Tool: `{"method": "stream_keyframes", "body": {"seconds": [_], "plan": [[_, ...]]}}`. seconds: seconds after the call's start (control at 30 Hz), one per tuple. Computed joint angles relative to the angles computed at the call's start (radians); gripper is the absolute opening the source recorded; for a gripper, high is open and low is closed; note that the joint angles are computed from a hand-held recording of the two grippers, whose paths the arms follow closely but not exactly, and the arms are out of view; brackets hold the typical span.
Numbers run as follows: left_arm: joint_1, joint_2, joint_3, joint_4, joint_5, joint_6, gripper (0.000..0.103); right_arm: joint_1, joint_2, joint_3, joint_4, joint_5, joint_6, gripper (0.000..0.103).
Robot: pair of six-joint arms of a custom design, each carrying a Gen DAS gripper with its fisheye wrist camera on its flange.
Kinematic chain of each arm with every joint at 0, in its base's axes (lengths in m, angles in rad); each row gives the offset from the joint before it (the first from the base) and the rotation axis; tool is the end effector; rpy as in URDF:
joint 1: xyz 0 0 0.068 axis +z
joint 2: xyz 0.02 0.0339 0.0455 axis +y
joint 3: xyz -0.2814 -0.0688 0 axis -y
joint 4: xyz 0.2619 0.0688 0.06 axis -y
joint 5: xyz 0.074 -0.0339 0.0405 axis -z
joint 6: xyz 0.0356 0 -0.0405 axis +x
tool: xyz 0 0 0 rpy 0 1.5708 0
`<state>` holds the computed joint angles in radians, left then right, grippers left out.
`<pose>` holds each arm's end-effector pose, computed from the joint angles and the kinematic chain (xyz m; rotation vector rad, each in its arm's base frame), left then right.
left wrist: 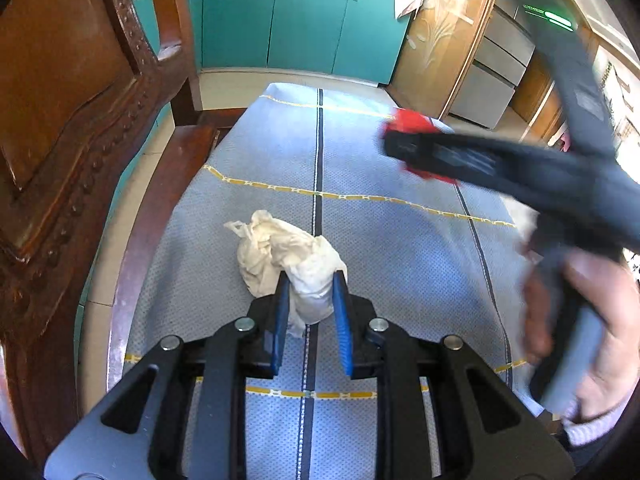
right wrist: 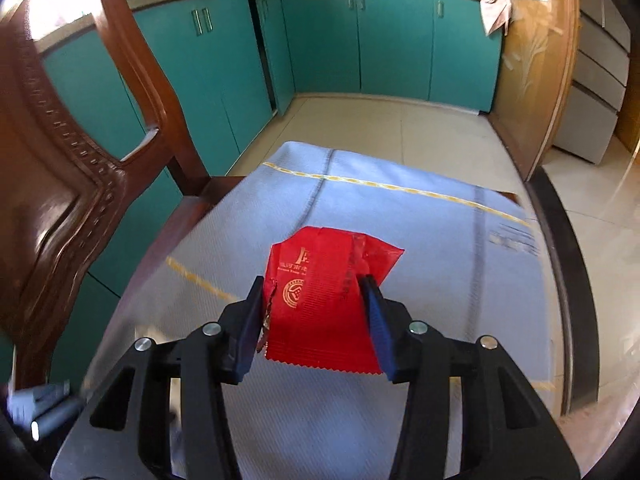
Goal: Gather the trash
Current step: 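Lift and hold the white tissue and red packet above the table with both grippers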
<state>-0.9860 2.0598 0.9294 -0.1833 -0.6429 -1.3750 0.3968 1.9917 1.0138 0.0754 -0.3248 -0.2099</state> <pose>0.2078 -0.2752 0.0515 -0.5779 2.3871 0.0176 0.3625 0.1642 0.1021 -0.8701 2.3104 0.4819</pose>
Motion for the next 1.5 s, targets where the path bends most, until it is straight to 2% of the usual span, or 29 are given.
{"method": "stream_keyframes", "body": {"seconds": [0.23, 0.43, 0.5, 0.57, 0.6, 0.77, 0.97, 1.1, 1.23, 1.27, 1.3, 1.33, 1.5], "plan": [[-0.027, 0.034, 0.083, -0.098, -0.027, 0.006, 0.022, -0.171, -0.183, -0.244, 0.032, -0.060, -0.148, 0.048], [-0.040, 0.045, 0.097, -0.015, 0.011, 0.152, 0.025, -0.272, -0.210, -0.342, 0.008, -0.097, -0.235, 0.048], [-0.047, 0.046, 0.103, -0.002, 0.009, 0.176, 0.033, -0.282, -0.208, -0.362, 0.021, -0.099, -0.245, 0.048], [-0.055, 0.033, 0.089, 0.009, -0.006, 0.163, 0.065, -0.285, -0.201, -0.366, 0.024, -0.105, -0.245, 0.051], [-0.056, 0.023, 0.078, 0.016, -0.015, 0.151, 0.069, -0.287, -0.200, -0.365, 0.019, -0.113, -0.241, 0.054], [-0.033, -0.009, 0.007, 0.081, 0.010, 0.103, 0.075, -0.299, -0.230, -0.395, 0.033, -0.135, -0.241, 0.063], [-0.010, 0.009, 0.015, 0.101, 0.037, 0.092, 0.082, -0.358, -0.273, -0.413, -0.003, -0.184, -0.257, 0.065], [0.021, 0.057, 0.075, 0.074, 0.059, 0.111, 0.083, -0.398, -0.309, -0.421, -0.021, -0.205, -0.275, 0.066], [0.066, 0.091, 0.094, 0.102, 0.098, 0.115, 0.083, -0.409, -0.299, -0.413, -0.020, -0.198, -0.277, 0.067], [0.072, 0.099, 0.098, 0.104, 0.103, 0.111, 0.078, -0.408, -0.294, -0.412, -0.017, -0.194, -0.277, 0.067], [0.075, 0.108, 0.106, 0.100, 0.106, 0.109, 0.068, -0.408, -0.288, -0.411, -0.016, -0.194, -0.278, 0.067], [0.077, 0.115, 0.111, 0.099, 0.114, 0.116, 0.052, -0.410, -0.282, -0.409, -0.016, -0.197, -0.279, 0.067], [0.039, 0.100, 0.118, 0.053, 0.061, 0.113, 0.049, -0.403, -0.259, -0.405, -0.014, -0.206, -0.274, 0.067]]}}
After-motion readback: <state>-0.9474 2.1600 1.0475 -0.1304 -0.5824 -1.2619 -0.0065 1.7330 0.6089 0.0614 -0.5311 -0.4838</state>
